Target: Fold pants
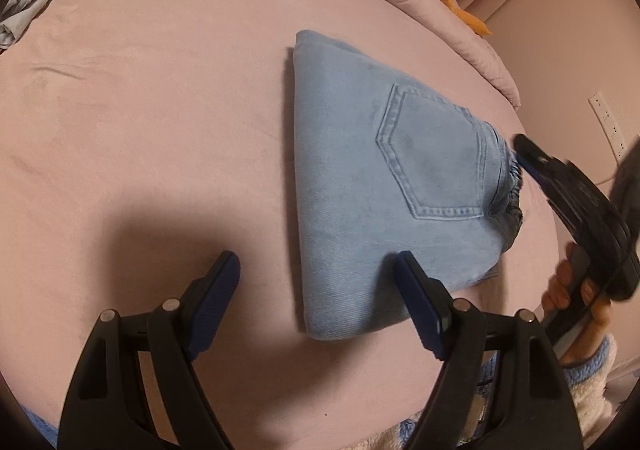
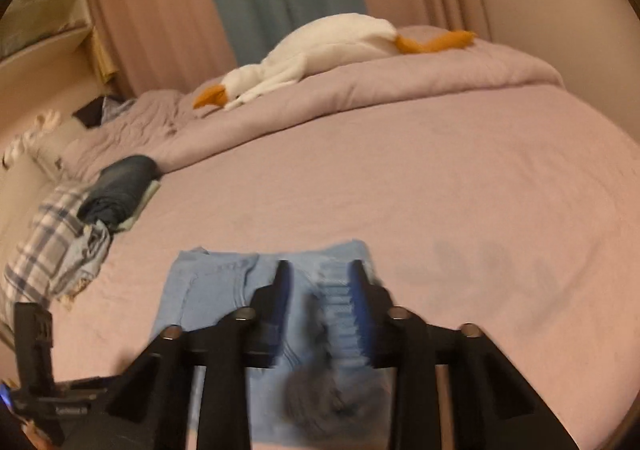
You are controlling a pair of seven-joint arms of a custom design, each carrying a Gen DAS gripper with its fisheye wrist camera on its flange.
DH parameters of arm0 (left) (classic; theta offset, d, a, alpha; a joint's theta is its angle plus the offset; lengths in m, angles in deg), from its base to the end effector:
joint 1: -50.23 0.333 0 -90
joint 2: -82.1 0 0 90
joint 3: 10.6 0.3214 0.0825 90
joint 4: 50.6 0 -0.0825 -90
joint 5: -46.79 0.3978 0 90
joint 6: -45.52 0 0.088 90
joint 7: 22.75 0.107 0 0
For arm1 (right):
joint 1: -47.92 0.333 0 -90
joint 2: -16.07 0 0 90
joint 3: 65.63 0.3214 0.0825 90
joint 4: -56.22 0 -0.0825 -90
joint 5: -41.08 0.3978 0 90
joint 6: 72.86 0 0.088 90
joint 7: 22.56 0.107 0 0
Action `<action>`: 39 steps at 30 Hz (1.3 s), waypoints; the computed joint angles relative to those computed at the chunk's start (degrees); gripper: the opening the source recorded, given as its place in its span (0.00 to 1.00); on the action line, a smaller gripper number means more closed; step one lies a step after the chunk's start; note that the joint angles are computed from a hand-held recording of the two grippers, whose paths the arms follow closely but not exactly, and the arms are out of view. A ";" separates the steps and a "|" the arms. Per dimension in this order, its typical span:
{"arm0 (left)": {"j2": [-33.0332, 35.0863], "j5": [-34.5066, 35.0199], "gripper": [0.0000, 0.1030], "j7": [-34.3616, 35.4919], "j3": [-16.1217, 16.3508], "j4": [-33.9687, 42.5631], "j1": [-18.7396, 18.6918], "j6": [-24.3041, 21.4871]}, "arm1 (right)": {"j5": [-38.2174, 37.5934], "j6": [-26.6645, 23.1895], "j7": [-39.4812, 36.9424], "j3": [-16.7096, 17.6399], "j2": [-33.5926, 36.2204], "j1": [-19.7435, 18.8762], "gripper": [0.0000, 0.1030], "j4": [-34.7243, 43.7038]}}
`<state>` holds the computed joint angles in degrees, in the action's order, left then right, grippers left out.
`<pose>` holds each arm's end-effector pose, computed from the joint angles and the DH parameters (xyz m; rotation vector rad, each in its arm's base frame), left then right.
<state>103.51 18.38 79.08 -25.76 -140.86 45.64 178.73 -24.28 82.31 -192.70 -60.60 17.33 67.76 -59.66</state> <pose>0.6783 -0.2248 0.4753 1.7660 -2.2498 0.9113 0.5376 0.2838 0.4964 -1.2545 1.8915 -0.7026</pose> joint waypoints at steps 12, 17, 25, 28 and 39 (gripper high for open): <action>0.34 1.44 0.78 1.79 -0.30 -0.59 -0.34 1.73 | 11.41 2.32 -6.97 -2.69 4.02 0.25 0.29 0.75; 1.02 0.86 0.78 2.54 -0.44 -0.01 -0.21 1.99 | 5.11 -2.14 -2.36 -1.31 -0.34 1.60 0.29 -1.05; 1.23 -0.88 0.79 4.58 -1.10 -0.31 0.34 2.98 | 11.61 -7.22 -10.42 2.02 -1.24 1.81 0.29 -3.82; 1.00 -1.92 0.79 4.69 -1.16 -0.59 0.66 2.71 | 10.03 -6.75 -9.44 1.81 -0.98 1.91 0.29 -4.55; 0.23 -11.24 0.79 5.39 -1.47 -0.81 3.64 1.38 | 11.94 -2.17 -18.82 2.74 2.31 4.07 0.29 1.50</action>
